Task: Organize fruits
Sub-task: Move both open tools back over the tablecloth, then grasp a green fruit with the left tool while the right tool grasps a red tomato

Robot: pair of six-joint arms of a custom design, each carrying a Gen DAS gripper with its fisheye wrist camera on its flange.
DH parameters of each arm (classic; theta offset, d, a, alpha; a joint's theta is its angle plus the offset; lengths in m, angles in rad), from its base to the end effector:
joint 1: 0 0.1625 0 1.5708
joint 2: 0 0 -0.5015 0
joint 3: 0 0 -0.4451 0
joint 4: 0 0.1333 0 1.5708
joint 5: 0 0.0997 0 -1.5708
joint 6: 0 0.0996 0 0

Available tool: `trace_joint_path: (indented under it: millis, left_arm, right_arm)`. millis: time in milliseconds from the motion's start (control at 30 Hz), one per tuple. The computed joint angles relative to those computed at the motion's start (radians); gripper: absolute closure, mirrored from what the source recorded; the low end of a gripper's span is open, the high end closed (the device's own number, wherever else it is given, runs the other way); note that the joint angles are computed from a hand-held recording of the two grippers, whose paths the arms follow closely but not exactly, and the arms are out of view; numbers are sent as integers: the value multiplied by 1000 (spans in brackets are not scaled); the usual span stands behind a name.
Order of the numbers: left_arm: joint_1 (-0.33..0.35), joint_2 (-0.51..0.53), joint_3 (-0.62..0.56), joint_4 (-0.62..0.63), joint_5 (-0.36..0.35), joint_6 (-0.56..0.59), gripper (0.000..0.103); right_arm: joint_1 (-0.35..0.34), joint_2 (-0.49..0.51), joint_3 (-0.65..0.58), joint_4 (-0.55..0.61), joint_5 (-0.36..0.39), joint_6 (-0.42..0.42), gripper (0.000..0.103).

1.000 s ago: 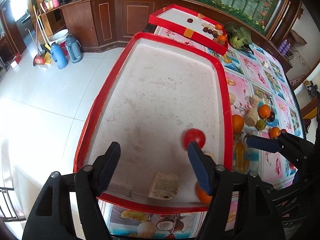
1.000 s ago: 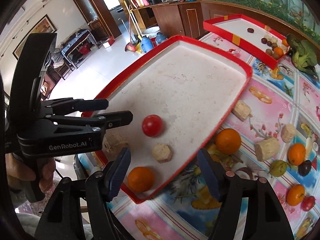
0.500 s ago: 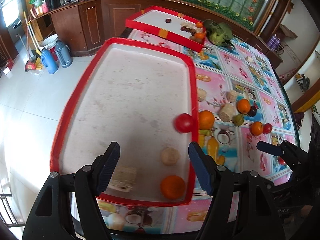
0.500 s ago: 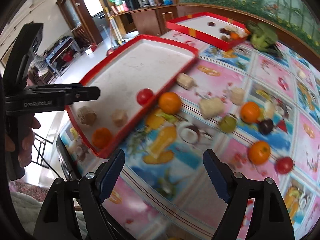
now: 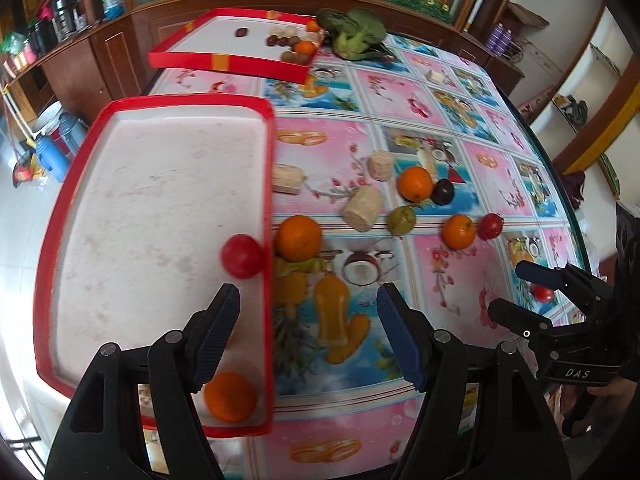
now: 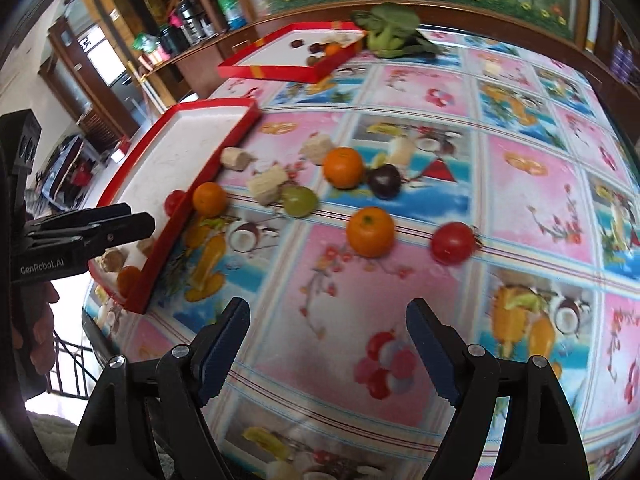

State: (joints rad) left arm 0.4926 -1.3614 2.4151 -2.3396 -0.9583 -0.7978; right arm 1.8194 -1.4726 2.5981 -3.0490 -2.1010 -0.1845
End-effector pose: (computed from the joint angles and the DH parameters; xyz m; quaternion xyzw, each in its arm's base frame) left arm -0.2597 -0.3557 0.1599 0.1743 0.9286 -0.1606 0.2856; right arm 0.1700 -0.3325 0.2137 0.1592 -0.9378 0.1775 0.2524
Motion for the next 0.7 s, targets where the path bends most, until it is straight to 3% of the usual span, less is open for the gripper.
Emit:
trace_joint_path:
  millis: [333,533,700]
  left_arm:
    - [0,121,-49,-83,-36,92,32]
    - [45,207,-83,-193,-80,142,33]
    - [79,252,-105,-214,-107,130,47]
  right_arm:
    - [-63,-95,36,-3,-17,8,21]
    - [-81,-91,35,-55,-54,-13,21]
    - [-95,-56,10,-97,-91,-49,29]
